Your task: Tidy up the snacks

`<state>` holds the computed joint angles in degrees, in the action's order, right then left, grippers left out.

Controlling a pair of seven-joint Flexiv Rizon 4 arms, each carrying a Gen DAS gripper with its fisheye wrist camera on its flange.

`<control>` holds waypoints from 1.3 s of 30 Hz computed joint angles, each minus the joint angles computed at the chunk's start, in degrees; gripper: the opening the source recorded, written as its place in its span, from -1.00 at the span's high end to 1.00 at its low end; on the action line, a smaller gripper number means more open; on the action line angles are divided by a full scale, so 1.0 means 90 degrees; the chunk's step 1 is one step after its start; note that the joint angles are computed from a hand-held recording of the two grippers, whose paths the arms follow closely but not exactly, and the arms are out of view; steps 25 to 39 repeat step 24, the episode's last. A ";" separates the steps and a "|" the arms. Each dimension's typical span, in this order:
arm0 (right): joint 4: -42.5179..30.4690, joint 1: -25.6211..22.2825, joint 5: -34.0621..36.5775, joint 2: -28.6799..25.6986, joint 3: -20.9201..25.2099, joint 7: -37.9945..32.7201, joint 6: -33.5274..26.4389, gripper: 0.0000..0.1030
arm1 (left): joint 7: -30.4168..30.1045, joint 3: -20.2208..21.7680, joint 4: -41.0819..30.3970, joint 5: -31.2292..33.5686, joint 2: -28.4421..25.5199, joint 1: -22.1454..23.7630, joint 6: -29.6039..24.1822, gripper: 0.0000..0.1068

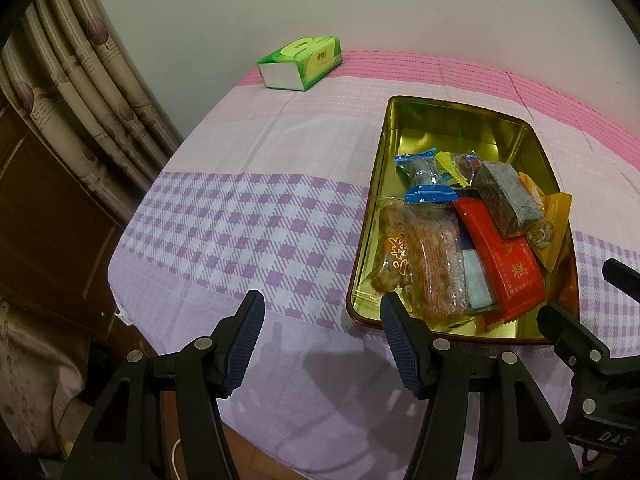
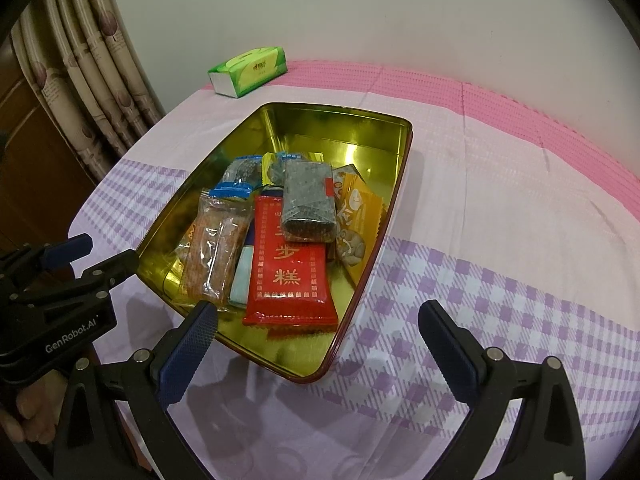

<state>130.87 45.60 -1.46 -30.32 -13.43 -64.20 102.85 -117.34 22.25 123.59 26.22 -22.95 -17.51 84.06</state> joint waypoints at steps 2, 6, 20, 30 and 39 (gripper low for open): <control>0.0000 0.0019 0.0006 -0.0002 -0.0013 0.0005 -0.0007 -0.92 | -0.0009 -0.0003 0.0003 0.0007 -0.0002 0.0004 0.0008 -0.14; 0.0002 0.0020 0.0007 -0.0001 -0.0011 0.0014 -0.0014 -0.92 | -0.0007 -0.0016 0.0001 0.0001 0.0002 0.0017 -0.0003 -0.14; -0.0003 -0.0048 -0.0014 -0.0004 0.0040 -0.0004 -0.0003 -0.92 | 0.0034 0.0002 0.0024 -0.0045 -0.0036 -0.0008 0.0066 -0.14; -0.0009 -0.0051 -0.0016 -0.0002 0.0037 -0.0007 -0.0005 -0.92 | 0.0108 -0.0022 0.0040 -0.0105 -0.0024 0.0030 0.0082 -0.14; -0.0009 -0.0051 -0.0016 -0.0002 0.0037 -0.0007 -0.0005 -0.92 | 0.0108 -0.0022 0.0040 -0.0105 -0.0024 0.0030 0.0082 -0.14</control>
